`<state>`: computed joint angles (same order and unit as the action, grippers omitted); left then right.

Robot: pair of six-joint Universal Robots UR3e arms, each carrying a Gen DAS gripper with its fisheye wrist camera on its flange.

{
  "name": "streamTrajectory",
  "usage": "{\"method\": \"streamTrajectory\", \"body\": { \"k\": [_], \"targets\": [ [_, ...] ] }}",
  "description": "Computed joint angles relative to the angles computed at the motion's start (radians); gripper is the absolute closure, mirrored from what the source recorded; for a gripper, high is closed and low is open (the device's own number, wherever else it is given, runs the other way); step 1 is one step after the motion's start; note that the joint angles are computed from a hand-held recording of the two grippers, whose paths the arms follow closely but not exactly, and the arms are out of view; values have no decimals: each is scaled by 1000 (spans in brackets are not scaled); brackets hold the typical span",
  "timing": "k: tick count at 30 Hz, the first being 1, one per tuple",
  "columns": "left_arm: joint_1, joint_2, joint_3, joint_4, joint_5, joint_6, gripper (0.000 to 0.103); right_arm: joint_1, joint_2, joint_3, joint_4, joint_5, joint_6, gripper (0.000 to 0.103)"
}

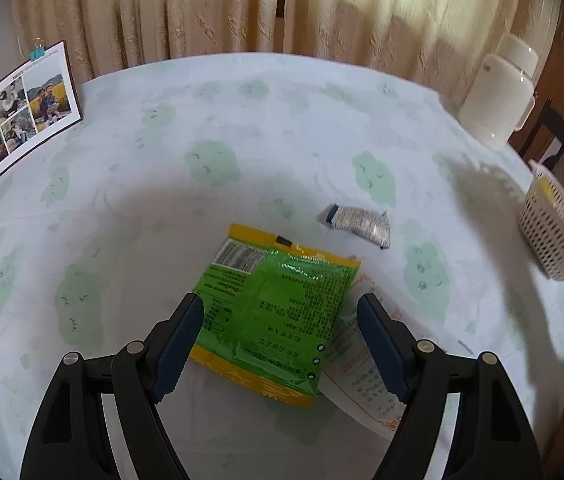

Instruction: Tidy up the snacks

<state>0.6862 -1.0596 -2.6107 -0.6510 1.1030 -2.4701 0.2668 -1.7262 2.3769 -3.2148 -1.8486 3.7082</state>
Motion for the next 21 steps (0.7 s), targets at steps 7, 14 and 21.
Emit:
{"method": "streamTrajectory", "body": {
  "k": [7,14,21],
  "targets": [
    [7,-29,9,8,-5,-9,27,-44,-50,58,2,-46,84,60],
    [4,-106,14,83,11,-44,26,-10,-25,42,-20,-81,89,56],
    [-20,-91,-18,152,31,-48,49,58,37,4,-45,-131,69,56]
  ]
}}
